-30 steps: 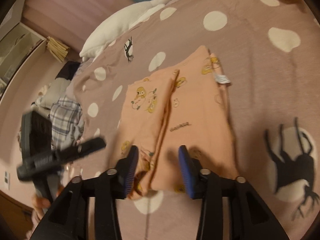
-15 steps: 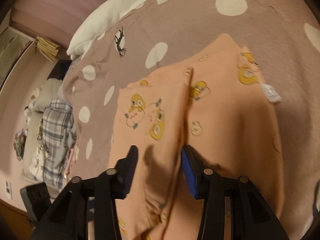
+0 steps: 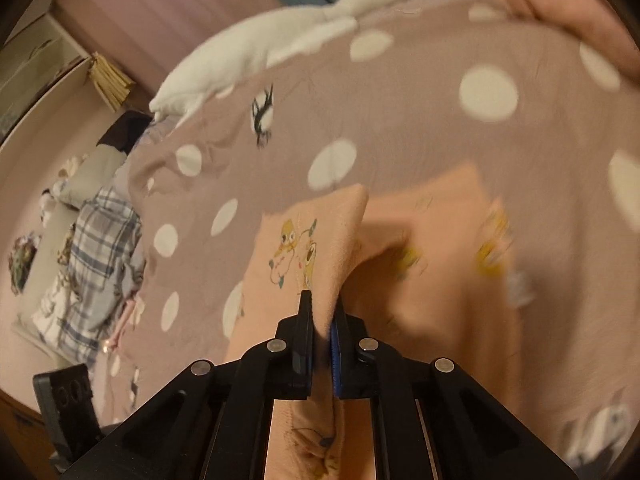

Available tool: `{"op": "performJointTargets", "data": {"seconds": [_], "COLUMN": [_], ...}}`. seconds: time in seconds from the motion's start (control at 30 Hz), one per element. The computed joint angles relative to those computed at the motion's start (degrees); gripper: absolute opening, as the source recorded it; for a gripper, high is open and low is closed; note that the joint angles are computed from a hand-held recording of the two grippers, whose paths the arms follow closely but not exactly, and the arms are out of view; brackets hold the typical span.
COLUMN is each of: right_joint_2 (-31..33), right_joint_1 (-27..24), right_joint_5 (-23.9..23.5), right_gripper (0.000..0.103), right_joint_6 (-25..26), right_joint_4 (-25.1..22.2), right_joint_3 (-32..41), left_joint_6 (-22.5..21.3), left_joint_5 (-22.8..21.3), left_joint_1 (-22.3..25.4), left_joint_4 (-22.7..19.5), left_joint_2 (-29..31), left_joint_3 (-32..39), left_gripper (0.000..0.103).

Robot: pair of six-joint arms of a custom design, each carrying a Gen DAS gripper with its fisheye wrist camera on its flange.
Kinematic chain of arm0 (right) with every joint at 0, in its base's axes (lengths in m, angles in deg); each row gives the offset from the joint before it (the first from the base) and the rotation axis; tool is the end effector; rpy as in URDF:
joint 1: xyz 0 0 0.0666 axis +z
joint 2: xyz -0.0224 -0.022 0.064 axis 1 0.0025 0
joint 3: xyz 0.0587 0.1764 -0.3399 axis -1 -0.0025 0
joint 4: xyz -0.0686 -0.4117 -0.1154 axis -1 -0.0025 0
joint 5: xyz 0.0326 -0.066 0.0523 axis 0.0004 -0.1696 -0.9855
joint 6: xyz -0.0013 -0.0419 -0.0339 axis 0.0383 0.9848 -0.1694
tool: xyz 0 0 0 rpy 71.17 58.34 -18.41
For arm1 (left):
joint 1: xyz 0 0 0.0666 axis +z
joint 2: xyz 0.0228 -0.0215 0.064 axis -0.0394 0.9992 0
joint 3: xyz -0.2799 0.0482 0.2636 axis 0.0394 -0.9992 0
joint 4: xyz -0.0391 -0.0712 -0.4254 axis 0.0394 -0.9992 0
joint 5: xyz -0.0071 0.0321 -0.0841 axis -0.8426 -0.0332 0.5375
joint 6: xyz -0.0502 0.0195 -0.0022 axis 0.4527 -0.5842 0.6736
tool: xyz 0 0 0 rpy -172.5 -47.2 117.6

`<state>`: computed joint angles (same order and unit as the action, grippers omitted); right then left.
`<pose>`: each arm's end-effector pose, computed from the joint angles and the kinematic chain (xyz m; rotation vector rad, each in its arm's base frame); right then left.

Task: Fold small clothes

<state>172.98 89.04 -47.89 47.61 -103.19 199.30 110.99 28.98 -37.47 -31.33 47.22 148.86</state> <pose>0.6140 0.0162 0.4774 -0.5715 2.4132 0.9434 0.4264 -0.2953 0.4719 -0.6231 2.4729 -0.5290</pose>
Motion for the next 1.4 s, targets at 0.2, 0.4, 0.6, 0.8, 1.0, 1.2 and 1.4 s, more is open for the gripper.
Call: {"op": "performJointTargets", "data": {"seconds": [0.2,0.4,0.6,0.8,1.0,1.2,1.4], "right_joint_2": [2.0,3.9,1.3,-1.3,5.6,7.9,1.5], "right_joint_1": [-2.4,-2.8,-2.3,-1.7,0.8,-0.2,-2.3], "right_joint_5": [4.5,10.0,13.9,11.0,18.3,15.2,8.9], "right_gripper": [0.008,0.008,0.010,0.010,0.010,0.010,0.010], "right_joint_6": [-0.6,0.5,-1.5,0.3,0.7,-6.1,-0.7], "right_joint_4": [1.0,0.6,5.9,11.9,3.9,3.2,7.8], "right_joint_3": [4.1,3.7,1.1,-0.7,4.8,7.7,0.9], "left_joint_6": [-4.0,-8.5,-14.0,-17.1,-19.5,-18.0,-17.1], "left_joint_5": [0.4,0.8,-1.3,-0.9,0.7,3.7,1.4], "left_joint_1": [-0.1,-0.6,-1.8,-2.1,-1.8,-1.0,1.9], "left_joint_4": [-0.3,-0.9,-3.8,-5.3,-4.9,-2.5,-0.3], "left_joint_2": [3.9,9.5,14.8,16.9,17.2,14.5,14.4], "left_joint_3": [4.8,11.7,17.8,18.1,16.8,14.2,16.3], "left_gripper": [0.060,0.060,0.058,0.033,0.032,0.034,0.034]}}
